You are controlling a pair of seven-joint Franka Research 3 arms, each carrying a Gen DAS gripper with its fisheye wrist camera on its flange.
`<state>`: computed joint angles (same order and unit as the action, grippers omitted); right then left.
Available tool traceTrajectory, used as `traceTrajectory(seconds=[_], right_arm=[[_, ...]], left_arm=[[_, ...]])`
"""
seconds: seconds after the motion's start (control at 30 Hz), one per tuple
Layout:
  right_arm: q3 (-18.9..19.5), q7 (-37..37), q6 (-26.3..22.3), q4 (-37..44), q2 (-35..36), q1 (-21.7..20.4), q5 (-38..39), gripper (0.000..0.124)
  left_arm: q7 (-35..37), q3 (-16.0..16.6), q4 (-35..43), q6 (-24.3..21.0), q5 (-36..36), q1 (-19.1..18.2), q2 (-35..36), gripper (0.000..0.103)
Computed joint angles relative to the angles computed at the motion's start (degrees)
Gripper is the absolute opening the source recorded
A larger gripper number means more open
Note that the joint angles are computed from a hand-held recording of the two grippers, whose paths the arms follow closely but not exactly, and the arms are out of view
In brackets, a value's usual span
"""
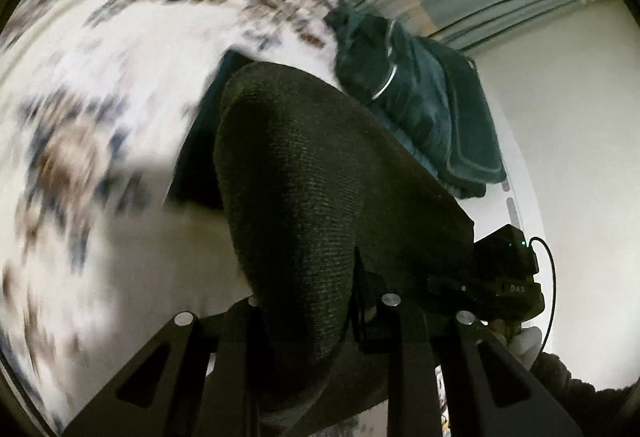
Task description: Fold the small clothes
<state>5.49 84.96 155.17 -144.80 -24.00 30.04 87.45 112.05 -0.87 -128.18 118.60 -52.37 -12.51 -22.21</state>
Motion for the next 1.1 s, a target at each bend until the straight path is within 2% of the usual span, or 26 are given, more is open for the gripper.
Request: traceTrajectory(seconds=[0.07,0.2,0.33,0.4,0.47,0.53,0.57,0.6,0.67,0.73,0.8,0.83,0.87,0.9,0.97,1.03,1.1], right_arm=[[-1.68,1.73,-0.90,3.60,3.31,-2.06,-4.18,0.023],[-4.19,3.96,-3.44,11.93,11.98,-6.12,-11.31,0.023],[-4.56,5.96,-6.15,19.77,21.78,-10.14,-14.81,0.023],[-4.07,10.28,-7.88,23.24,26.23,-12.02,-20.85,0.023],[-3.37,11.18,-9.41,25.40,28.92,-13.61,-23.37,0.023],[-2.85,13.97,-10.07,26.23,30.20,-14.89,-26.55,0.025],[-2.85,14.86,-11.85,25.24,28.97,-16.74,-28.71,0.031],[-3.26,18.90,-12.87,26.24,29.29,-16.58,-34.86,0.041],[-2.62,27.15,-14.81,29.16,30.13,-16.55,-49.27,0.048],[-3.69,32.82,-20.31,28.24,27.26,-15.67,-62.01,0.057],[-4.24,38.11,-25.23,27.52,24.04,-15.60,-73.68,0.085],[-3.46,42.78,-27.54,27.56,22.72,-15.25,-81.32,0.093],[-2.50,46.41,-29.99,29.39,22.92,-14.90,-86.16,0.103],[-1.63,50.09,-32.63,30.11,22.34,-14.38,-90.83,0.103],[-0.21,55.00,-36.30,26.50,16.81,-13.57,-95.29,0.103],[1.99,58.76,-40.65,26.08,14.28,-13.21,-98.88,0.103],[4.01,62.28,-44.73,25.64,11.22,-12.44,-101.20,0.103]], left_arm=[[0.52,-0.87,7.36,1.35,0.04,-0.33,7.90,0.018],[-0.55,-4.33,19.50,3.17,2.14,1.42,20.67,0.019],[-6.95,-7.57,29.76,3.21,12.10,2.57,31.58,0.021],[-9.97,-8.60,32.94,2.77,17.43,2.76,35.22,0.021],[-12.19,-9.38,33.45,4.25,21.53,3.00,36.68,0.031],[-14.17,-10.13,33.25,5.30,24.31,3.69,36.81,0.044],[-14.71,-10.56,32.56,6.01,24.90,4.30,36.33,0.044],[-15.46,-10.95,32.11,6.68,26.16,4.73,35.79,0.047],[-17.76,-11.08,30.87,9.16,31.11,4.63,34.33,0.075],[-19.07,-11.06,26.72,14.04,35.38,4.52,30.57,0.076],[-19.83,-11.13,23.94,17.59,39.21,4.17,27.96,0.095],[-20.93,-11.08,22.81,18.69,41.65,3.82,26.82,0.103],[-21.59,-11.07,21.52,19.56,43.55,3.56,25.50,0.103],[-22.78,-11.04,20.60,19.80,46.14,3.20,24.46,0.103],[-27.35,-11.11,18.35,19.77,52.52,2.36,21.84,0.103],[-28.71,-11.35,16.20,18.55,54.56,1.63,18.89,0.103],[-28.20,-11.21,13.98,17.29,52.95,0.71,15.31,0.103]])
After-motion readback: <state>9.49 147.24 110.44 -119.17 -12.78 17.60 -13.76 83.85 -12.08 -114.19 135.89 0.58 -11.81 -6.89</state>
